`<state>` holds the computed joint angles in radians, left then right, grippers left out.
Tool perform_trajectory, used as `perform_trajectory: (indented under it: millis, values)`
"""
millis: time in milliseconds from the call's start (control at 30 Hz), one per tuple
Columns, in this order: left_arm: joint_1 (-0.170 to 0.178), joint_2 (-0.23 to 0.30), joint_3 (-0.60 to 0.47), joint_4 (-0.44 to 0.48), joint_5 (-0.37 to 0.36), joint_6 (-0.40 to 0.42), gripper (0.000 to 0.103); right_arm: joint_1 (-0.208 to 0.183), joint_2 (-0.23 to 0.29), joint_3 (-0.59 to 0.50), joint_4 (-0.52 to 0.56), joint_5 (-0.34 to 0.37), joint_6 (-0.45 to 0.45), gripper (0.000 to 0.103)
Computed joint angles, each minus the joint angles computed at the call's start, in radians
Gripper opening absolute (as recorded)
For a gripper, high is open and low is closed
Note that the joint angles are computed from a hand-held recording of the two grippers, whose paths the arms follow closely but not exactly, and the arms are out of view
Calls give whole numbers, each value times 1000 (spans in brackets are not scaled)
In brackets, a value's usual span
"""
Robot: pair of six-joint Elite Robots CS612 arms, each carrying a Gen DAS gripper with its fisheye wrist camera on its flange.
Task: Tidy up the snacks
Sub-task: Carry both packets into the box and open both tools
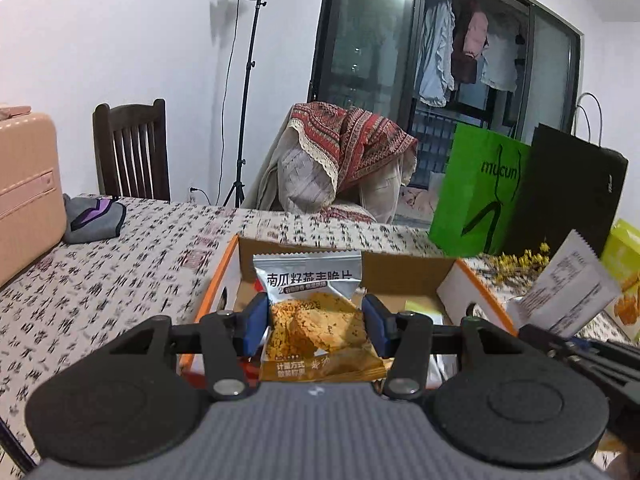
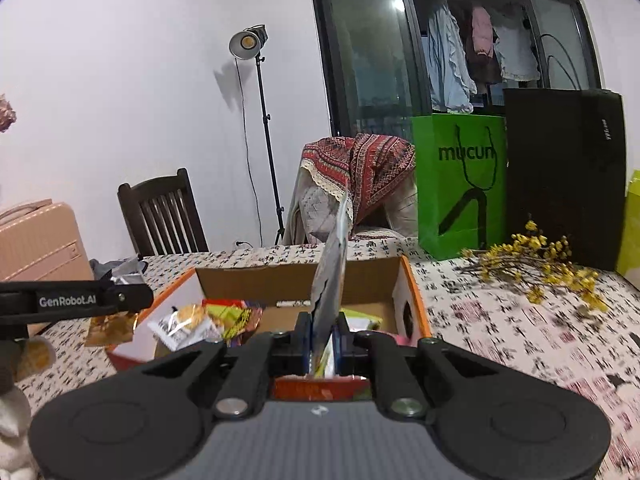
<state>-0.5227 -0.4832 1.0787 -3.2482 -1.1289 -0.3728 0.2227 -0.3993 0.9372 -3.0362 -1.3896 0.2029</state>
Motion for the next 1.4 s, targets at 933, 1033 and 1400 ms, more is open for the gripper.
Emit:
perform_trajectory:
  millis: [933,1033,1400]
  values:
    - [40,126,-179,13,-14,-80,103,16,155,-240,158,-10,-48,44]
    - [43,119,-169,10,-13,-99,103,16,145,-219,125,-27,-51,81]
    - [36,105,-156,41,29,-109,103,22,125,-196,122,-60,-87,103]
